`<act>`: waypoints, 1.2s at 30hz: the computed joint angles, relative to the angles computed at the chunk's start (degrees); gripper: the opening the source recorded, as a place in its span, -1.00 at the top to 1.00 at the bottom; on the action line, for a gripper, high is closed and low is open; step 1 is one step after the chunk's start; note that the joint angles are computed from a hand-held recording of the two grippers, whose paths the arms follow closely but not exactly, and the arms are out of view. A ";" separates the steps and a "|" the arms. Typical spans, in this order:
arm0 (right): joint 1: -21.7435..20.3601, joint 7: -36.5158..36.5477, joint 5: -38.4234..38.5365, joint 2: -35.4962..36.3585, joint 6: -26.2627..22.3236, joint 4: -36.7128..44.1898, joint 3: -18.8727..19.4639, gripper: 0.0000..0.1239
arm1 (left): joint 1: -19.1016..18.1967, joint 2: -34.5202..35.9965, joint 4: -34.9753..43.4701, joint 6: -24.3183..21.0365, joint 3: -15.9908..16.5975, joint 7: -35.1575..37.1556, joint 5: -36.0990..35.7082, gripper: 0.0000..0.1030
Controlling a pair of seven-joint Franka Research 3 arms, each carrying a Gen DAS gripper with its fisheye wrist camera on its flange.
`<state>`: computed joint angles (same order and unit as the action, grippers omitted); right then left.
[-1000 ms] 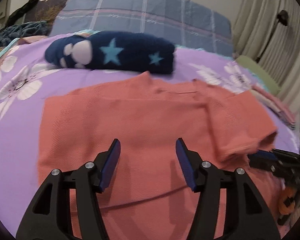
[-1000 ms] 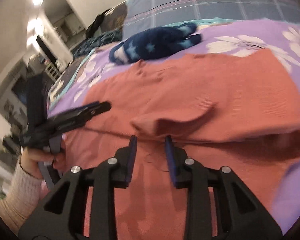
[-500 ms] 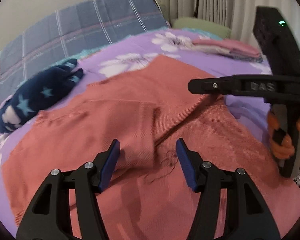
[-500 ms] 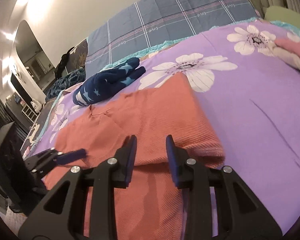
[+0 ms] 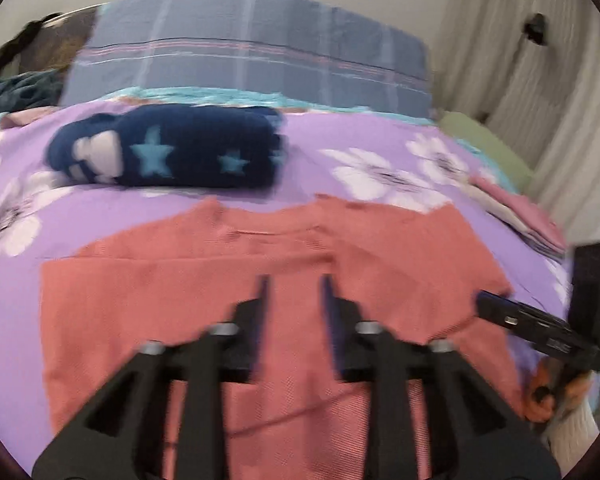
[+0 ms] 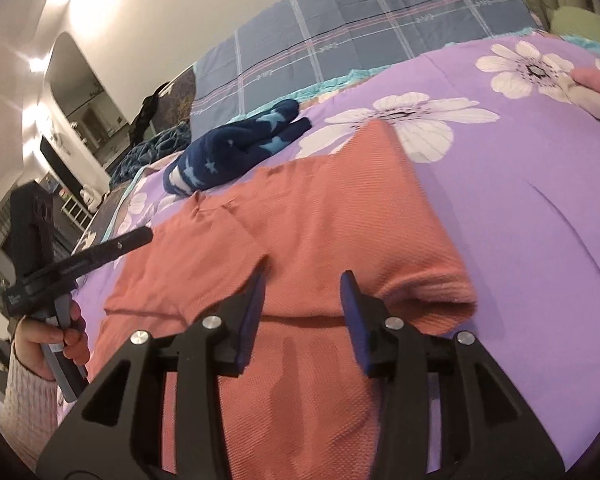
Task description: Fold small clothes
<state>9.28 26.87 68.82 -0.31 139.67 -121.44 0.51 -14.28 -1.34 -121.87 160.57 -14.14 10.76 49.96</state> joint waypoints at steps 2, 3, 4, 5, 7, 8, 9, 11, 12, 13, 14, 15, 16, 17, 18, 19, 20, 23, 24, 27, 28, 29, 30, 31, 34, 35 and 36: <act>0.09 -0.28 -0.40 -0.01 -0.43 -0.07 0.10 0.34 | -1.40 2.66 3.06 -1.68 -1.11 4.80 0.84 -0.03; 0.18 -0.04 -0.62 -0.09 0.07 -0.21 0.19 0.34 | -2.59 4.86 5.61 -3.52 -1.76 9.75 0.31 -0.05; 0.16 0.19 -0.49 -0.10 0.10 -0.21 0.14 0.34 | -4.00 7.10 8.13 -5.35 -2.20 13.46 0.38 -0.09; 0.09 0.37 -0.16 -0.13 0.06 -0.21 0.05 0.34 | -5.39 8.79 10.00 -6.67 -2.22 15.52 0.67 -0.12; -0.10 0.63 0.86 -0.20 0.17 -0.23 -0.15 0.35 | -8.48 12.94 14.95 -11.11 -2.00 20.00 1.53 -0.12; -0.16 0.66 1.52 -0.33 0.50 -0.34 -0.19 0.35 | -10.62 15.82 18.87 -15.81 -1.52 21.03 2.64 -0.12; -0.15 0.65 2.48 -0.63 1.54 -0.63 -0.18 0.35 | -12.16 17.62 21.44 -18.81 -0.83 21.37 2.86 -0.12; -0.02 -0.55 4.46 -1.46 3.50 -1.31 -0.17 0.35 | -14.10 20.46 25.39 -22.10 0.68 21.47 2.12 -0.12; 0.07 -1.28 5.23 -1.80 4.14 -1.57 -0.22 0.35 | -14.82 22.03 27.55 -23.71 1.34 21.87 1.62 -0.12; 0.16 -1.94 5.85 -2.06 4.64 -1.75 -0.28 0.35 | -15.62 23.33 29.40 -25.65 2.09 22.42 1.58 -0.11; 0.24 -2.75 6.58 -2.33 5.08 -1.96 -0.37 0.35 | -16.06 23.69 30.04 -26.57 2.71 22.50 1.40 0.09; 0.27 -3.26 6.95 -2.42 5.06 -2.00 -0.51 0.35 | -15.62 23.71 30.12 -26.26 2.97 22.81 0.05 0.30; 0.24 -3.41 6.94 -2.36 4.73 -1.91 -0.67 0.35 | -14.90 23.13 29.51 -25.27 2.99 22.92 -1.73 0.76; 0.16 -3.48 6.69 -2.23 4.10 -1.78 -0.82 0.35 | -14.54 22.33 28.74 -24.80 3.29 22.55 -2.50 0.81; 0.10 -3.54 6.51 -2.13 3.69 -1.68 -0.90 0.35 | -14.29 20.41 26.92 -23.85 3.81 20.73 -2.28 0.82; -0.03 -3.83 6.13 -2.04 2.59 -1.53 -1.04 0.35 | -14.11 18.51 25.15 -22.99 4.37 18.46 -1.07 0.82; -0.14 -4.04 5.62 -1.99 1.57 -1.36 -1.12 0.35 | -13.66 16.28 23.07 -22.08 4.77 16.01 0.23 0.82; -0.71 -5.42 0.32 -1.13 -7.03 0.00 -1.49 0.29 | -8.82 7.87 14.85 -15.50 4.69 10.25 -2.30 0.83; -0.74 -5.62 -0.82 -0.95 -8.17 0.13 -1.32 0.29 | -7.40 5.75 12.74 -13.90 4.48 9.00 -3.10 0.83; -0.04 -4.70 -4.25 -0.72 -6.90 -0.23 -0.21 0.31 | -3.92 0.32 7.51 -11.30 3.63 6.67 -4.37 0.83; 0.19 -4.39 -5.17 -0.69 -6.24 -0.37 0.03 0.36 | -2.98 -1.02 6.27 -11.23 3.21 6.26 -4.56 0.83; 0.40 -4.25 -5.72 -0.82 -5.46 -0.65 0.22 0.38 | -2.07 -2.38 4.81 -11.08 2.75 5.47 -4.48 0.83; 0.56 -4.13 -6.07 -0.94 -4.96 -0.85 0.31 0.39 | -1.09 -3.80 3.33 -10.86 2.39 4.59 -4.57 0.83; 0.65 -4.18 -6.02 -1.10 -4.77 -1.02 0.30 0.39 | -0.15 -4.91 1.98 -10.27 2.10 4.04 -5.10 0.84; 0.83 -4.02 -5.41 -1.27 -4.28 -1.35 0.17 0.39 | 1.93 -6.71 -0.77 -7.37 1.65 4.38 -8.49 0.86; 0.80 -3.91 -5.01 -1.24 -4.47 -1.34 0.06 0.39 | 2.54 -7.06 -1.01 -7.52 1.17 4.38 -8.29 0.87; 0.74 -3.85 -4.92 -0.90 -4.40 -1.14 -0.04 0.39 | 3.17 -7.82 -1.31 -8.29 0.56 3.94 -7.18 0.87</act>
<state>10.02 23.03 63.91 -1.21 135.27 -122.58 0.48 -11.11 -9.17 -123.18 152.29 -13.59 14.70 42.79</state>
